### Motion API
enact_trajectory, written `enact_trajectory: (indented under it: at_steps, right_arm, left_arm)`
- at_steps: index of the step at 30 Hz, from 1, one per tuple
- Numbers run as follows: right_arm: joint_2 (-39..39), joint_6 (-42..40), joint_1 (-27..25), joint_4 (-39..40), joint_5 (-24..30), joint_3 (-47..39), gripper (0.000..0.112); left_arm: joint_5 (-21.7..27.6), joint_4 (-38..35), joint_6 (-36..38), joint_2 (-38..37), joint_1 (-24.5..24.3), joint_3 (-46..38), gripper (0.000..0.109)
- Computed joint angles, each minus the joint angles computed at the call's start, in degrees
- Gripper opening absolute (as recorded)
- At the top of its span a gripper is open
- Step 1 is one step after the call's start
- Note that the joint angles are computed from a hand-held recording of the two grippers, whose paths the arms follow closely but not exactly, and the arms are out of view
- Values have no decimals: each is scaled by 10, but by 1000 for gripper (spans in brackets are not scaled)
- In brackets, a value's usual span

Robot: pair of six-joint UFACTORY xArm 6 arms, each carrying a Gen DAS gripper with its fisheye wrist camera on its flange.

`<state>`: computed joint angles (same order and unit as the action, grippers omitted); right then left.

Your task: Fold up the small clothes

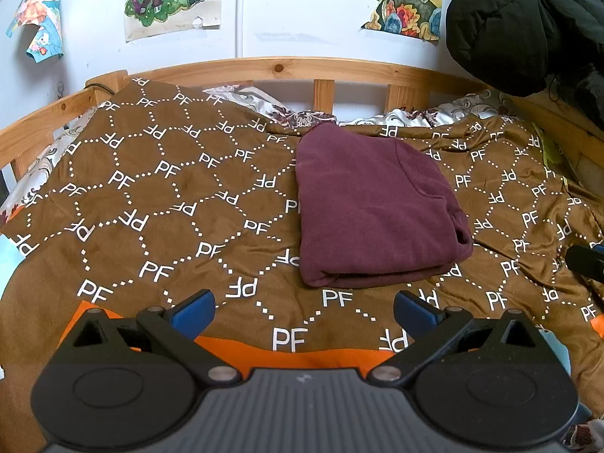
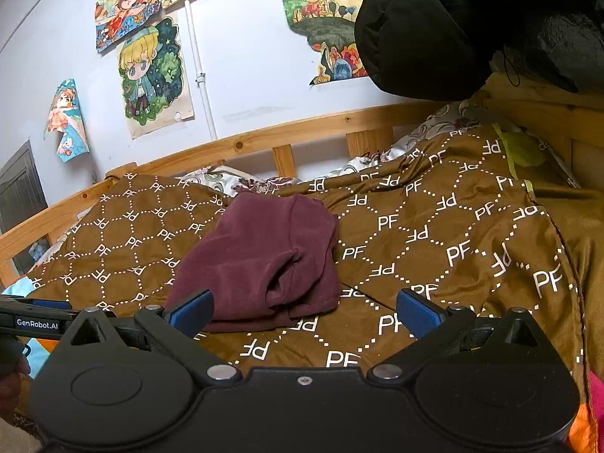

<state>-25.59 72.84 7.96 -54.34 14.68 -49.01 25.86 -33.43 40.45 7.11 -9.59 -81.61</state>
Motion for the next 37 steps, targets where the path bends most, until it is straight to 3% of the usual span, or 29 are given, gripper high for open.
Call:
enact_trajectory:
  at_steps: [16, 37]
  right_arm:
    - [0, 4, 1, -4, 2, 6, 102]
    - [-5, -12, 1, 14, 7, 9, 102]
  left_arm:
    - [47, 7, -33, 6, 8, -22, 102]
    - [39, 34, -54, 8, 6, -22, 102]
